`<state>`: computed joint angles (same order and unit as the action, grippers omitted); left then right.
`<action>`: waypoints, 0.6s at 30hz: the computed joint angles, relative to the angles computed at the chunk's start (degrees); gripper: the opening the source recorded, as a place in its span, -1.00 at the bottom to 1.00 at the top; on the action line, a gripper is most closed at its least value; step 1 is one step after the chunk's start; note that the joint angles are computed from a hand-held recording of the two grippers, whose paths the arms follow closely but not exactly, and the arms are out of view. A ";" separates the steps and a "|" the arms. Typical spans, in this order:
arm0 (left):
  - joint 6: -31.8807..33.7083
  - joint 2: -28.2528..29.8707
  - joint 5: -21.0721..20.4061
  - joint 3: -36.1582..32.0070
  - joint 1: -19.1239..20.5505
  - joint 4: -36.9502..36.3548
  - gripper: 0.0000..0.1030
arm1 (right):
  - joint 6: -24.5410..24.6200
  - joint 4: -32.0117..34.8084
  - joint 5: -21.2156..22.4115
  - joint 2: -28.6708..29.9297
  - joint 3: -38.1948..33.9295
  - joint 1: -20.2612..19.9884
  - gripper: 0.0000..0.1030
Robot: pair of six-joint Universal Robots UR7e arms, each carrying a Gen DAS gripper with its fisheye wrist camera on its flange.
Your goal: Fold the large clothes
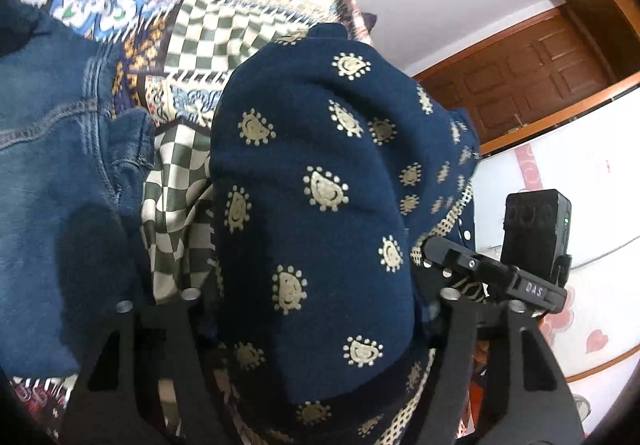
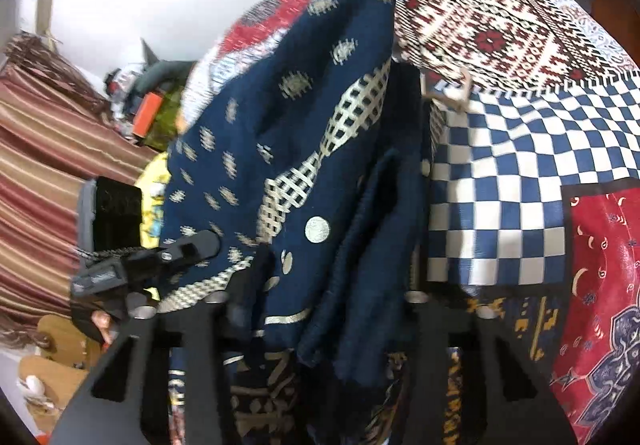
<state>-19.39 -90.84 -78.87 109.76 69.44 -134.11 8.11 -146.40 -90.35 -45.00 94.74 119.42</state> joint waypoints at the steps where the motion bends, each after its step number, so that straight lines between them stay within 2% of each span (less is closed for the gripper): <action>1: 0.06 -0.94 -0.07 0.36 -0.45 0.06 0.17 | 0.15 0.26 0.37 -0.14 -0.21 0.52 -0.36; 5: 0.58 -5.10 4.64 0.72 -4.99 2.04 0.11 | 0.08 0.53 -1.59 0.52 -2.22 3.46 -0.38; 10: 0.85 -10.77 9.44 -1.35 -9.63 6.15 0.11 | 0.52 0.01 -0.04 2.95 -7.43 7.16 -0.38; 14: 0.90 -14.17 11.75 -3.57 -10.81 8.97 0.11 | -1.32 1.11 0.53 5.64 -12.21 9.09 -0.38; 18: 1.25 -17.15 12.85 -4.86 -9.49 10.86 0.11 | -2.53 2.49 1.54 10.06 -17.32 10.32 -0.38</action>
<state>-18.14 -107.98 -66.01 104.90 59.95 -123.24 5.58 -143.91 -88.81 -34.94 77.42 129.73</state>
